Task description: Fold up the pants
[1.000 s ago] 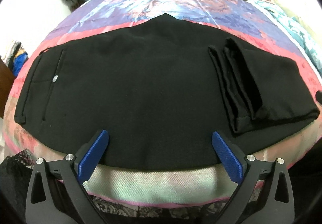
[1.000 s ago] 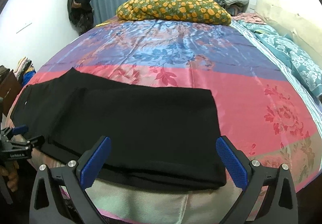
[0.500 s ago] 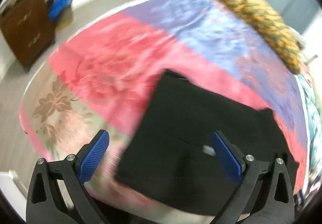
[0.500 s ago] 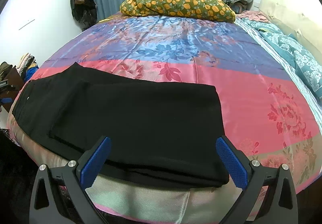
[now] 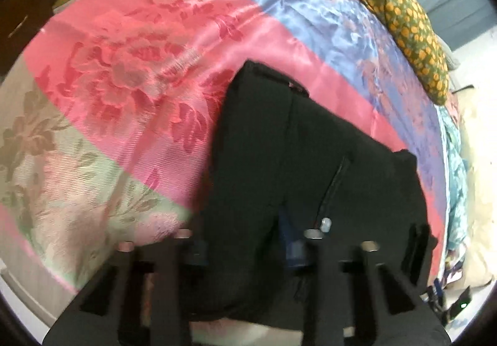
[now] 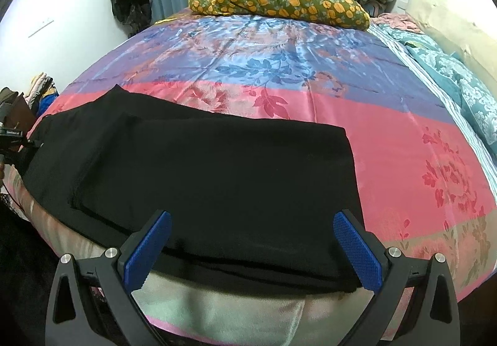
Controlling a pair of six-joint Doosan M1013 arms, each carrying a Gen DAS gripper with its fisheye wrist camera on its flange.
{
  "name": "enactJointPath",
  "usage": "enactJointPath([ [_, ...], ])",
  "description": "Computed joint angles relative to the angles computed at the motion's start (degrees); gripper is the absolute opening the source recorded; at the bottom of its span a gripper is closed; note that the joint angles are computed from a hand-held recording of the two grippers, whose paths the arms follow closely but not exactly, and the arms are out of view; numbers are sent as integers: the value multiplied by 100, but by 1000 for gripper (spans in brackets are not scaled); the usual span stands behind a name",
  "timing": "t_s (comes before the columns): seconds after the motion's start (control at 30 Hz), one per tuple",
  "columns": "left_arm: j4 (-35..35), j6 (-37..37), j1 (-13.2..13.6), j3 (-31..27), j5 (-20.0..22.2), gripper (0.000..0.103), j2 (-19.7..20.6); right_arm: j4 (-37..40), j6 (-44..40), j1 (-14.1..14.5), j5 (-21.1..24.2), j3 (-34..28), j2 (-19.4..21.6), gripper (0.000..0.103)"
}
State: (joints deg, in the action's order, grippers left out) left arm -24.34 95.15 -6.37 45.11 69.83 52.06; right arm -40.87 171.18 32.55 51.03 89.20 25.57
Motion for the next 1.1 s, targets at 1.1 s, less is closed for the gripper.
enactJointPath([
  [1.1,-1024,1495,-1162,2326,-2134,35,-1734,369,235,-173,77,299,-240,103],
])
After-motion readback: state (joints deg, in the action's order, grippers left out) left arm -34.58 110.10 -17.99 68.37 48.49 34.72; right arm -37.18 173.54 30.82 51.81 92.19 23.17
